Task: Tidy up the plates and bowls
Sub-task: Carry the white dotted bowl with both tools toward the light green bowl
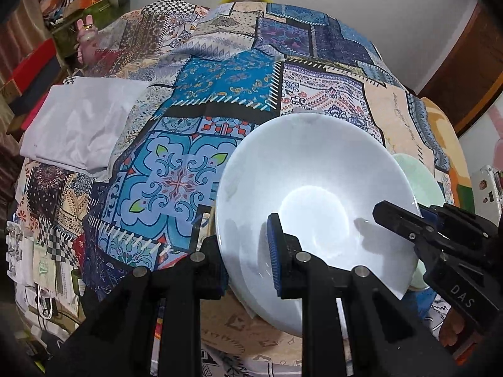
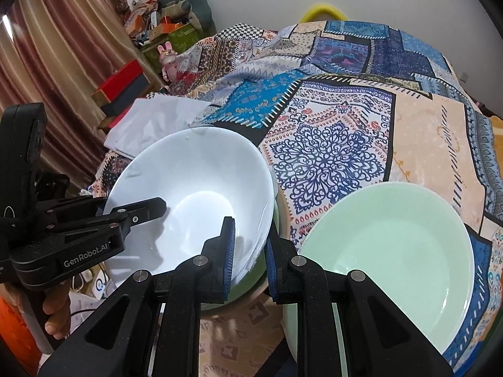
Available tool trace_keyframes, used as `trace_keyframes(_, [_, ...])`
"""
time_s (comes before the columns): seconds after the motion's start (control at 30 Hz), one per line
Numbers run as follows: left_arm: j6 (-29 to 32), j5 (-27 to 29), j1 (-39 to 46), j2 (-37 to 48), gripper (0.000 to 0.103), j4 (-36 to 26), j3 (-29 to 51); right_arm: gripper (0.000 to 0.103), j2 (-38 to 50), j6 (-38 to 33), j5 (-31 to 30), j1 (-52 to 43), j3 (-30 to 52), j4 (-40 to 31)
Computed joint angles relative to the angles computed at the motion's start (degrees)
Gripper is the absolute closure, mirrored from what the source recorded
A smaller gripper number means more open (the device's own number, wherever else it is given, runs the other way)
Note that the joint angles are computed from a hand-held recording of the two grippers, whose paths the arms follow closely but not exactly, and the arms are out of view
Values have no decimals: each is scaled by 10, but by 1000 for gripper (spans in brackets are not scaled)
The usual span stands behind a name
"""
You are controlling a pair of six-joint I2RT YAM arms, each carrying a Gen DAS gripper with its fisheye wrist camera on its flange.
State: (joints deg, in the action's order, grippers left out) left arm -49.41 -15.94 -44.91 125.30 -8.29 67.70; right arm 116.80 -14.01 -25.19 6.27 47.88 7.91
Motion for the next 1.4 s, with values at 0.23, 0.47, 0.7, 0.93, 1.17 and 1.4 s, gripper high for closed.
trace_keyframes(0.23, [11,-11,-10,23,82,-17,23,86,9,-8,9,1,-5,9])
trace_keyframes(0.47, [21,-26,-19,31,82,-37,38,84,9,-21,0,-8,-6,1])
trace_keyframes(0.7, [3,-3,-14,13,82,-18,15,84,9,-25,-3,-10,-5,-5])
trace_keyframes(0.93, [-18,-7,-15,-11,82,-12,-4,84,6,-28,-3,-13,-10,0])
trace_keyframes(1.17, [-11,-74,-33,-57,58,-8,-32,84,-22,-35,-14,-22,-27,10])
trace_keyframes(1.4, [-19,-76,-27,-65,54,12,-61,72,-27,-50,-8,-30,-27,14])
